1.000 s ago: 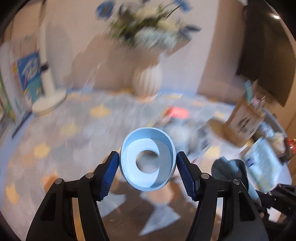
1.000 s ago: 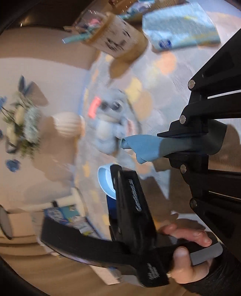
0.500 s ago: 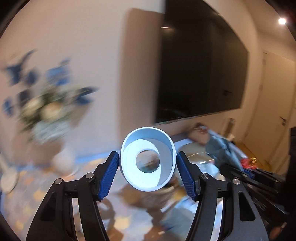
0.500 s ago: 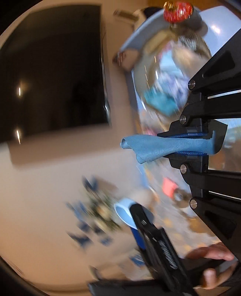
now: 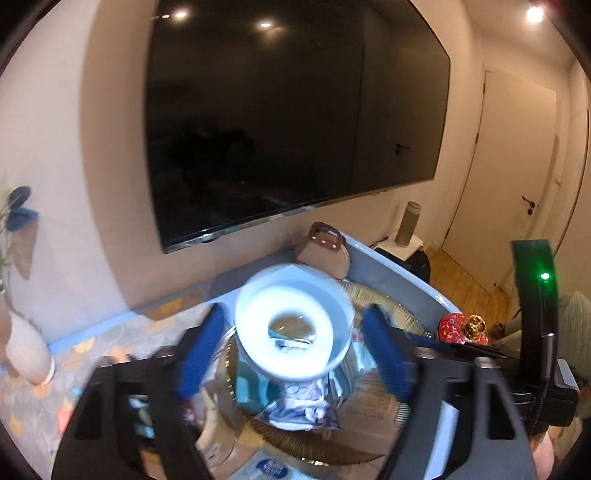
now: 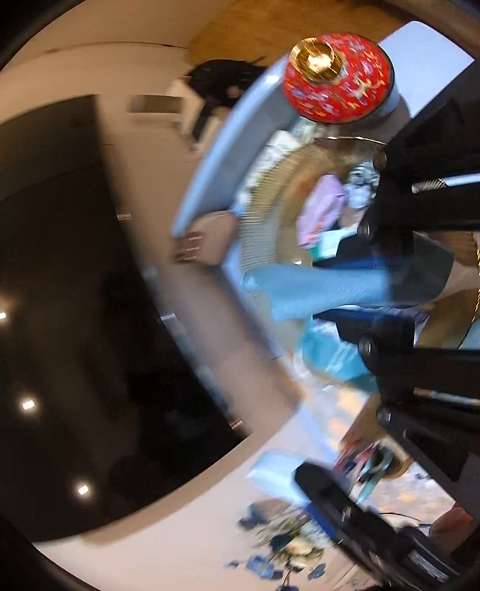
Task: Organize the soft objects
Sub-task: 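Carry the cup and cloth toward the gold glass plate, then open both tools over the glass plate and swing back to the table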
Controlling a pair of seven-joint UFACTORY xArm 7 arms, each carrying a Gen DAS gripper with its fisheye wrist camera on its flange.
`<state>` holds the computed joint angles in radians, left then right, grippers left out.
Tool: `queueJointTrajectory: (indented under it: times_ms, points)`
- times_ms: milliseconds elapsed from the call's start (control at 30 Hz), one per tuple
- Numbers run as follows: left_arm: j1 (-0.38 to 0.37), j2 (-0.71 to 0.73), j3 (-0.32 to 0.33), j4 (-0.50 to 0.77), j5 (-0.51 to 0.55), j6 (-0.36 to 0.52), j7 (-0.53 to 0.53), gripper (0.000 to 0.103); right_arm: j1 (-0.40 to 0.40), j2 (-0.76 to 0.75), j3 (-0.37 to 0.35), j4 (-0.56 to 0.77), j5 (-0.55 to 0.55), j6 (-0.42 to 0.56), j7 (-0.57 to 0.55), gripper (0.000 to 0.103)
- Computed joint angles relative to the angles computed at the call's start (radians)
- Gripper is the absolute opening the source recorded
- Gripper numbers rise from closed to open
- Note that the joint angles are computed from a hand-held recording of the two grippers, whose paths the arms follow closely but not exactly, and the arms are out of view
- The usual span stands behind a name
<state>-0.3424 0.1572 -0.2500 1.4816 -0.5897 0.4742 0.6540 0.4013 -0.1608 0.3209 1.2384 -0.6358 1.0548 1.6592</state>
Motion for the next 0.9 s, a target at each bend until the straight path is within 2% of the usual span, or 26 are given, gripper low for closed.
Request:
queueJointTrajectory:
  times_ms: [67,100,133,167,233,300,400,533,633,733,833,900]
  points:
    - [-0.002,0.004,-0.001,-0.004,0.002,0.010,-0.004,0.096,-0.002,-0.030,-0.015,-0.042,0.056,-0.014,-0.014,0.028]
    - [0.007,0.001,-0.001,-0.003,-0.006,0.048,0.005,0.096,-0.005,-0.042,-0.009,-0.053,0.057,-0.008,-0.006,0.028]
    - [0.016,-0.007,0.002,-0.003,-0.014,0.089,0.017,0.096,-0.008,-0.058,-0.002,-0.066,0.056,-0.004,0.008,0.033]
    - [0.026,-0.018,0.005,-0.006,-0.036,0.116,0.041,0.096,-0.011,-0.078,0.008,-0.085,0.050,-0.007,0.033,0.048]
    - [0.053,-0.077,0.015,-0.055,-0.130,0.131,0.127,0.096,-0.020,-0.114,0.034,-0.114,0.034,-0.011,0.092,0.065]
    - [0.063,-0.134,0.044,-0.093,-0.190,0.143,0.181,0.096,-0.031,-0.140,0.055,-0.133,0.015,-0.026,0.128,0.066]
    - [0.070,-0.198,0.095,-0.123,-0.224,0.147,0.220,0.096,-0.034,-0.139,0.085,-0.107,0.009,-0.034,0.121,0.066]
    - [0.083,-0.318,0.172,-0.200,-0.230,0.073,0.281,0.096,-0.018,-0.081,0.134,-0.015,-0.052,-0.007,0.118,0.068]
    - [0.112,-0.392,0.248,-0.233,-0.223,0.042,0.285,0.096,0.027,0.018,0.171,0.099,-0.144,0.036,0.111,0.082]
    - [0.134,-0.445,0.303,-0.278,-0.200,-0.039,0.275,0.096,0.089,0.138,0.190,0.220,-0.248,0.044,0.090,0.084]
    - [0.157,-0.457,0.375,-0.293,-0.191,-0.026,0.234,0.096,0.168,0.306,0.191,0.385,-0.322,0.028,-0.011,0.086]
    - [0.178,-0.441,0.418,-0.297,-0.195,0.018,0.224,0.096,0.240,0.458,0.186,0.550,-0.348,0.067,-0.102,0.088]
